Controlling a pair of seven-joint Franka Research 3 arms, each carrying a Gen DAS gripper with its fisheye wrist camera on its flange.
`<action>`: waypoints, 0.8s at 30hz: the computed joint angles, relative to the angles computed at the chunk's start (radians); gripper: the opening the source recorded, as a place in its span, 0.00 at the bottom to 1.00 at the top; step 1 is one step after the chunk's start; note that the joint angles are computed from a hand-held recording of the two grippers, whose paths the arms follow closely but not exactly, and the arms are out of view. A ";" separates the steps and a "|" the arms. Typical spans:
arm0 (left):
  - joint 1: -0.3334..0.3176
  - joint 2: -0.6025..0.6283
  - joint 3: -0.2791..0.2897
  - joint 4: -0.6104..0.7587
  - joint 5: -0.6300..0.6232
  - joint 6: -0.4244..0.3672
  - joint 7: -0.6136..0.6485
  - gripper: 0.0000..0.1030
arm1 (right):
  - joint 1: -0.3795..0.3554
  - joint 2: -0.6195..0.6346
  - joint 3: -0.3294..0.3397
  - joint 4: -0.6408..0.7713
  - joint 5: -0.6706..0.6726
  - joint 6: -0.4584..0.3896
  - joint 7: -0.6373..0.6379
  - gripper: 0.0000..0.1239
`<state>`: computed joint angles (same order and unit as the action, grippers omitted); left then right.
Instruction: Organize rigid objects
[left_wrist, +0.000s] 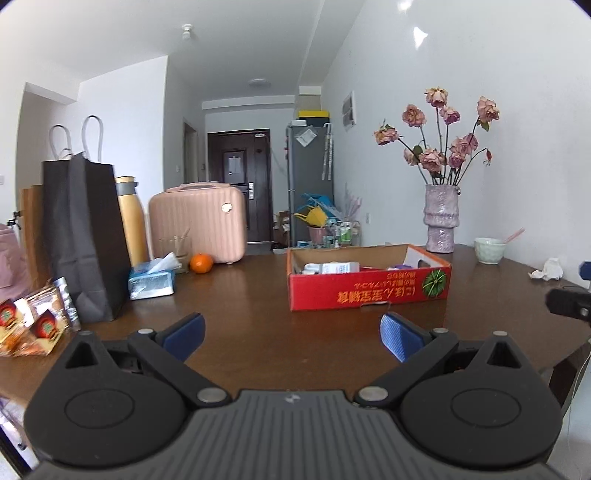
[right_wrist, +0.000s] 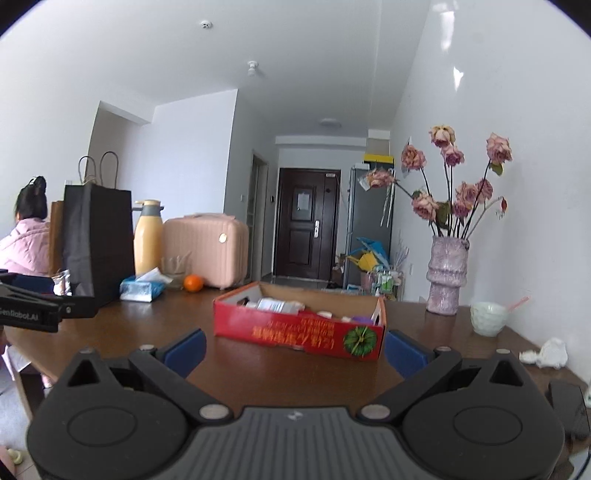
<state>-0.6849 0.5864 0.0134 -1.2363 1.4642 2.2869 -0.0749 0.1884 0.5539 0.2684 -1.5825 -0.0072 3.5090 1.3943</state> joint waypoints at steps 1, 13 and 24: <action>-0.010 -0.024 -0.003 -0.036 -0.007 -0.023 -0.017 1.00 | -0.002 -0.037 0.002 -0.069 0.015 0.027 0.012 0.83; -0.048 -0.114 -0.095 -0.175 0.125 -0.143 -0.098 1.00 | 0.029 -0.227 -0.043 -0.380 -0.014 0.050 0.206 0.83; -0.032 -0.119 -0.103 -0.184 0.098 -0.134 -0.109 1.00 | 0.072 -0.236 -0.074 -0.369 0.031 0.042 0.139 0.83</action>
